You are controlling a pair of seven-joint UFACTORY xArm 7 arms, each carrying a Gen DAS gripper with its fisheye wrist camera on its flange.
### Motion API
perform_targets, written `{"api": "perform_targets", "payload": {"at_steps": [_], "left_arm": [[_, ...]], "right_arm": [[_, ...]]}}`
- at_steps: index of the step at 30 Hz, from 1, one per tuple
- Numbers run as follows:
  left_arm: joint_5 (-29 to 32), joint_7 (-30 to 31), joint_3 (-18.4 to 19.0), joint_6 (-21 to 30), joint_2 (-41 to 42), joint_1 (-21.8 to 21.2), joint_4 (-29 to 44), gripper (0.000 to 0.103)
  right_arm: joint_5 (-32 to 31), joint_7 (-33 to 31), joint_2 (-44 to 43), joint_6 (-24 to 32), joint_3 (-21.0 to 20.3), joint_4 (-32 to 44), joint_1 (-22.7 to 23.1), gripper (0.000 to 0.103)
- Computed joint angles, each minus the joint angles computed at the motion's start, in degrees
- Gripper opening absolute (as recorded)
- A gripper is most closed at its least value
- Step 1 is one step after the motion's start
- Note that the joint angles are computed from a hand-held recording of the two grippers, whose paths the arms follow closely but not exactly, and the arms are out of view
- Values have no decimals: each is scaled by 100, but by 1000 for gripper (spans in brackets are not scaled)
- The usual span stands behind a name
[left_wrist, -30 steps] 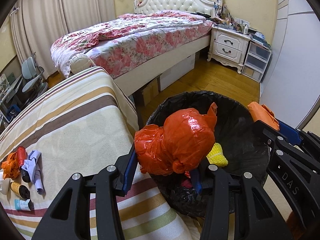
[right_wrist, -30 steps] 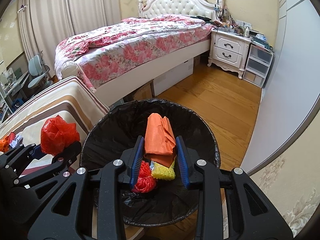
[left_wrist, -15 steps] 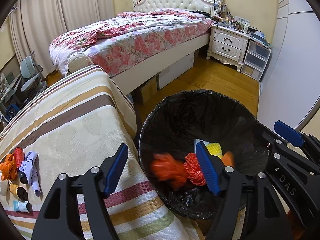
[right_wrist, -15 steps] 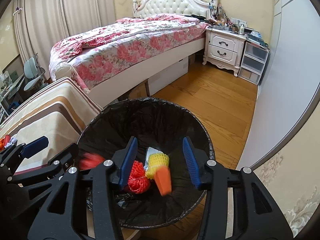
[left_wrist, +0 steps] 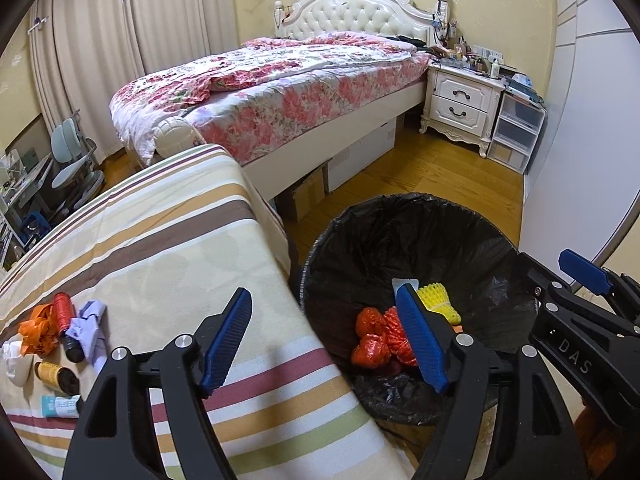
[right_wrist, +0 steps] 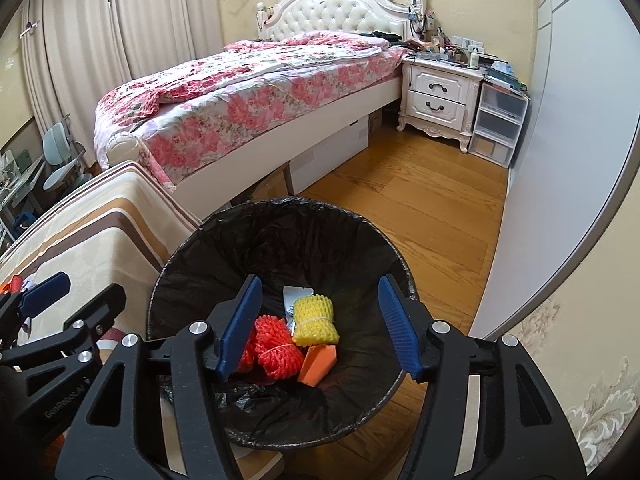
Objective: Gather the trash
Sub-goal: 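Move both tools back toward the trash on the bed, then grasp the white plastic bag with the left tool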
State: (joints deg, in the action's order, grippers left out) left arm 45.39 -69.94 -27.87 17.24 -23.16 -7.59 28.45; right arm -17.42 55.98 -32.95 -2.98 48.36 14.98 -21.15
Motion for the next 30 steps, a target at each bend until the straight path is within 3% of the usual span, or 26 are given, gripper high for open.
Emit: {"api": "perform_targets", "payload": {"at_steps": [5,13,23,30], "left_arm": [[-450,280,287,98,-600,-207,-449,73],[-1415,1078,668,421,-1773,-343,-1258,73],[-2328,2095,1180,1420,-3765,-311,-2226,73],[-2635,2894,1579,2351,-5354,136,-2810,74]], "right_arm": [[15,28,55,49,-41,55,288,61],[-109,205,334,128,306,413,486,61],[-515,507,777,322,1382,1261,96,61],[-802,634,1046,520,2411,1963,-575,61]]}}
